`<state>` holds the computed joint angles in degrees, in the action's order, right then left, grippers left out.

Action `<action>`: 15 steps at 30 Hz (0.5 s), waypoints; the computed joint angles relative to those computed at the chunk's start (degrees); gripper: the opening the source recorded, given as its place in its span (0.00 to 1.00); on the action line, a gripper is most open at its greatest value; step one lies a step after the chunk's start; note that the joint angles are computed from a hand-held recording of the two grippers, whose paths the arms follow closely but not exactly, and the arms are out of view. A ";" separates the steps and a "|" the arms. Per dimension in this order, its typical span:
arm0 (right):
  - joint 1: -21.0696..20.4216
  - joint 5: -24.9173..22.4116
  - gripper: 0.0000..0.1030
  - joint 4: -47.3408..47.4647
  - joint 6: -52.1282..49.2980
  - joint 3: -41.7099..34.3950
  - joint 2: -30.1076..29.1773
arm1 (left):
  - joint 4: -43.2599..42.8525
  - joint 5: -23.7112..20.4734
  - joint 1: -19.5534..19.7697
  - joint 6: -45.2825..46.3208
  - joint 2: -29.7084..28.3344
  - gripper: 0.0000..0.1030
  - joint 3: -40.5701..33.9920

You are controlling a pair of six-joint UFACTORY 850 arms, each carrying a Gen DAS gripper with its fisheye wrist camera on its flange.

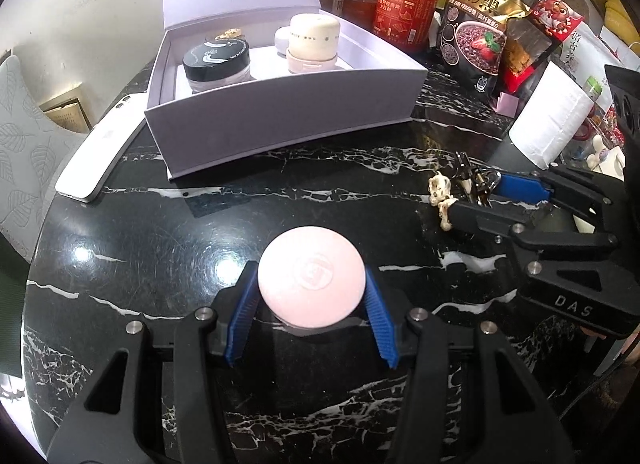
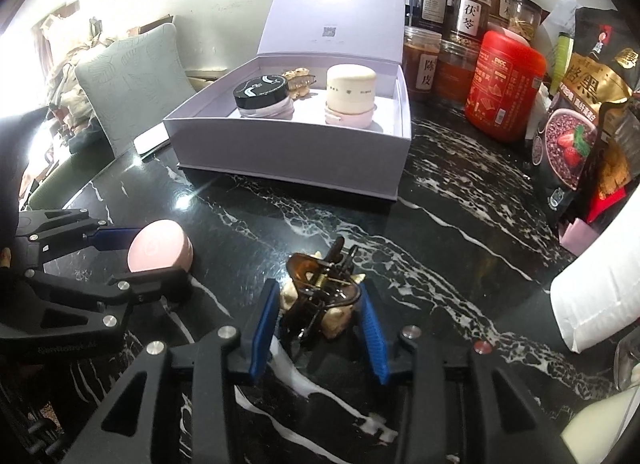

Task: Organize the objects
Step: 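Lift the pink compact with the left tool while the right tool grasps the brown claw clip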

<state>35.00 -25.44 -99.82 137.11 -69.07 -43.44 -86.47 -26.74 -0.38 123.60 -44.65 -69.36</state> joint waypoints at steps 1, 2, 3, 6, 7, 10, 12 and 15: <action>-0.01 0.10 0.44 0.64 -0.63 -0.20 -0.14 | -0.32 -0.10 0.03 0.40 0.00 0.48 0.06; -0.13 0.57 0.46 1.32 -1.25 -0.50 -0.37 | -0.71 -0.15 0.05 0.94 0.01 0.48 0.12; -0.24 0.93 0.46 2.52 -2.12 -0.89 -0.75 | -0.93 -0.16 0.05 1.12 0.03 0.48 0.16; -0.35 1.04 0.46 1.95 -0.94 -1.03 -1.08 | -1.97 -0.08 0.01 2.19 0.05 0.48 0.31; -0.33 0.99 0.46 2.10 -1.07 -1.08 -1.11 | -2.21 0.05 -0.04 2.56 0.06 0.48 0.35; -0.23 0.95 0.40 1.91 -1.22 -1.09 -1.11 | -2.10 0.20 -0.09 2.46 0.06 0.48 0.34; -0.26 1.10 0.40 0.70 0.05 -0.83 -0.99 | -1.76 0.24 -0.10 2.14 0.03 0.48 0.31; -0.17 1.21 0.40 -0.71 1.46 -0.41 -0.72 | -0.78 0.25 -0.03 0.90 0.01 0.48 0.16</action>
